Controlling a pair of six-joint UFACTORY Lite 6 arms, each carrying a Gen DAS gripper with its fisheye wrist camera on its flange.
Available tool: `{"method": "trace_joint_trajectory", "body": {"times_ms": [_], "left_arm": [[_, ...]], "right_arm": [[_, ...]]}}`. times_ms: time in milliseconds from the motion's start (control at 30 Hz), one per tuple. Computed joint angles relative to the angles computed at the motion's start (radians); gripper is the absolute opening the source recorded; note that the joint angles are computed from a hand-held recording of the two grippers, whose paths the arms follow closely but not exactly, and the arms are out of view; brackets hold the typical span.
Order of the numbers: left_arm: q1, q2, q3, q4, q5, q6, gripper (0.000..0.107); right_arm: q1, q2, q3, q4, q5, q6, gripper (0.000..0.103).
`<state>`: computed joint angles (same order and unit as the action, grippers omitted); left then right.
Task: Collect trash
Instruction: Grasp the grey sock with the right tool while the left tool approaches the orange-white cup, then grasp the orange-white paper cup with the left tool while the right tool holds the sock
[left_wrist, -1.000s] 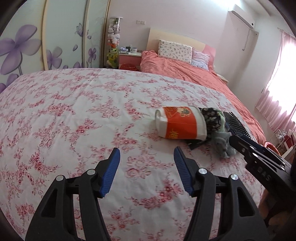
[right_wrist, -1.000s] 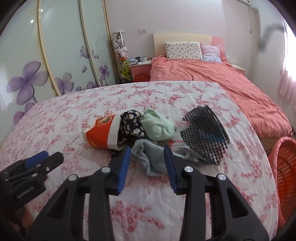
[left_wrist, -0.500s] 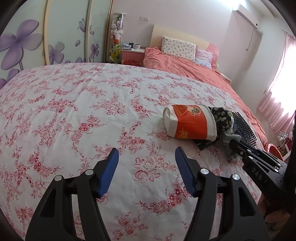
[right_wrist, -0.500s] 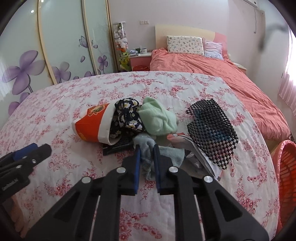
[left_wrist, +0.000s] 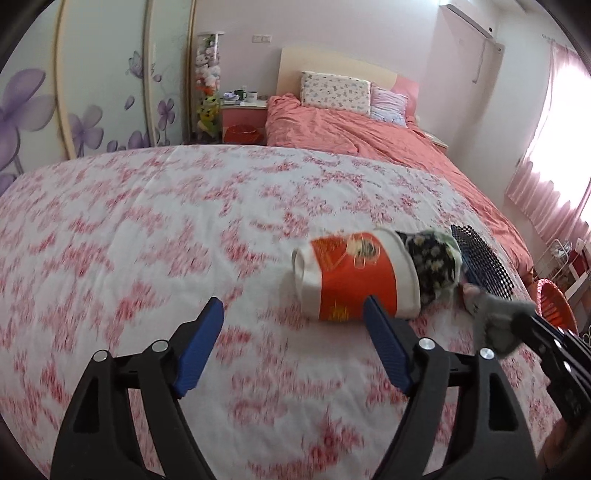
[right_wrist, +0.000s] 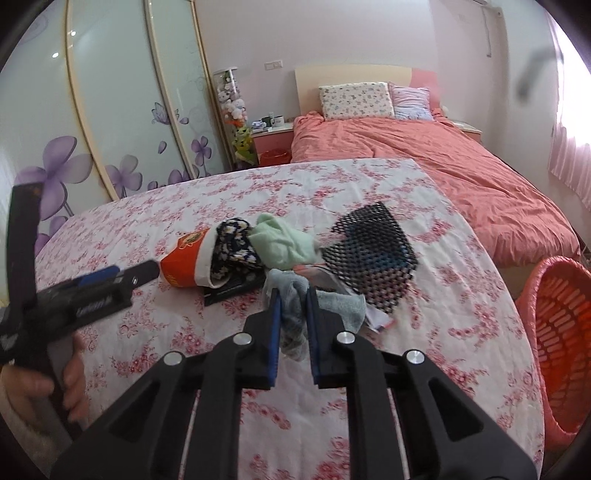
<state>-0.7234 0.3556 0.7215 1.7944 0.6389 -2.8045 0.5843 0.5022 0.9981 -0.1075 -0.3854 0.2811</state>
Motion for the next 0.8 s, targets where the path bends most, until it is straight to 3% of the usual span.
{"method": "trace_joint_trajectory", "body": {"times_ms": [100, 267, 533, 800], "left_arm": [[0.026, 0.017, 0.027, 0.030, -0.032, -0.012, 0.079], [-0.018, 0.036, 0.070, 0.006, -0.015, -0.015, 0.092], [-0.035, 0.168, 0.249, -0.161, -0.029, 0.198, 0.093], [-0.027, 0.221, 0.294, -0.167, -0.048, 0.210, 0.091]], "right_arm": [[-0.013, -0.009, -0.014, -0.007, -0.005, 0.009, 0.014], [-0.027, -0.009, -0.025, -0.030, -0.016, 0.034, 0.014], [-0.056, -0.012, -0.050, -0.063, -0.028, 0.062, 0.014], [-0.070, -0.025, -0.073, -0.071, -0.042, 0.070, 0.014]]}}
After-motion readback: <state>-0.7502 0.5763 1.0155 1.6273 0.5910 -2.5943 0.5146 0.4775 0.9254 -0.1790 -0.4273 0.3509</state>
